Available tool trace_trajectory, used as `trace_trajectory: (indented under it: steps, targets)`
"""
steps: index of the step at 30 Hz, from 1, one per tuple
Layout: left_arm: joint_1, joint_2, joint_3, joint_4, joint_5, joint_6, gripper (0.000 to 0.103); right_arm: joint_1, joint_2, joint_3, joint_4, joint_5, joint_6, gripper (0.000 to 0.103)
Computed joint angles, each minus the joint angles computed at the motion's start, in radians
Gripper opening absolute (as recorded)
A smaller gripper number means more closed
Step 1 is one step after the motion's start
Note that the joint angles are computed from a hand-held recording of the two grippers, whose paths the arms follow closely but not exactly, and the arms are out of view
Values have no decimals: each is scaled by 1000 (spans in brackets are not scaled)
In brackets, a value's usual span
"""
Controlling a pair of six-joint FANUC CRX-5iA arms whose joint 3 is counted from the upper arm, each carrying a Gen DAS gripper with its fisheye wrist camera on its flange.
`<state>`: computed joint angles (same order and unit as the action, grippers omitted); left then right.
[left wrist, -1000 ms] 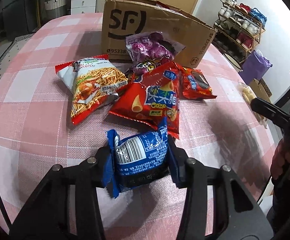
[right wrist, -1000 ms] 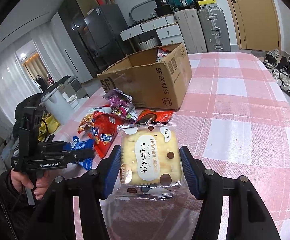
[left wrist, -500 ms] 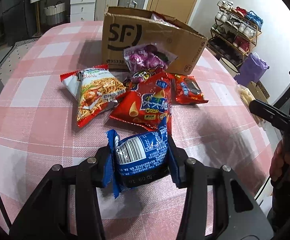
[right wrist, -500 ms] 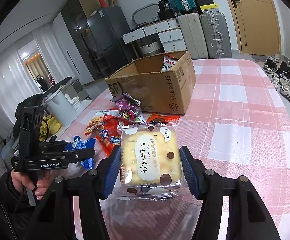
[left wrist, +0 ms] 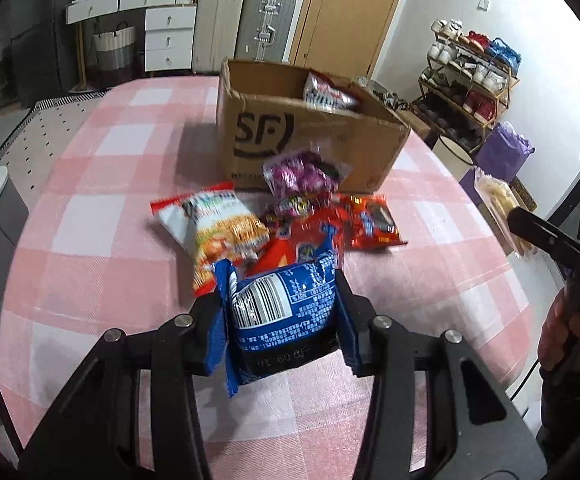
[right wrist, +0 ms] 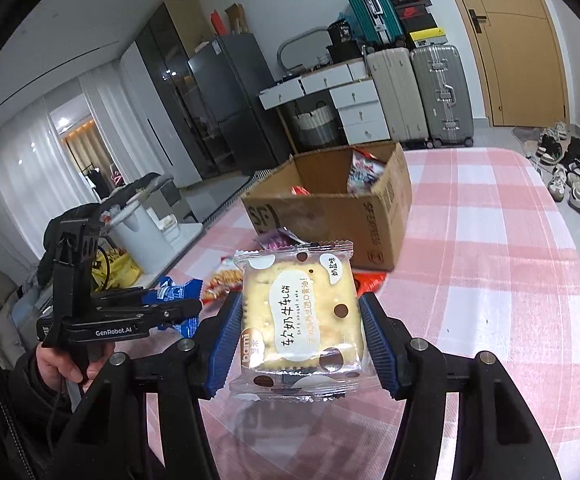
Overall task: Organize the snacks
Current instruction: 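Carry the blue Oreo pack and the bun pack over the box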
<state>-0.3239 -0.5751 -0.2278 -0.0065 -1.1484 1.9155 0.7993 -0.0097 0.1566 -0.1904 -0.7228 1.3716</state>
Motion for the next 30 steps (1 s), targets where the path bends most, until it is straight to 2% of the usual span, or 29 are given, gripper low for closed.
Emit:
trace_trajectory:
  steps: [4, 8, 15, 22, 30]
  targets:
    - [46, -7, 31, 19, -11, -45, 42, 13, 1, 26, 17, 11, -4, 59]
    - [123, -11, 63, 85, -18, -133, 42, 22, 10, 67, 31, 9, 8, 59]
    - [193, 25, 164, 124, -56, -247, 42, 21, 47, 167, 33, -7, 33, 59]
    - [232, 98, 276, 147, -75, -310, 42, 14, 107, 291, 31, -40, 58, 59]
    - [251, 188, 399, 163, -86, -326, 42, 14, 207, 472, 32, -102, 78, 59]
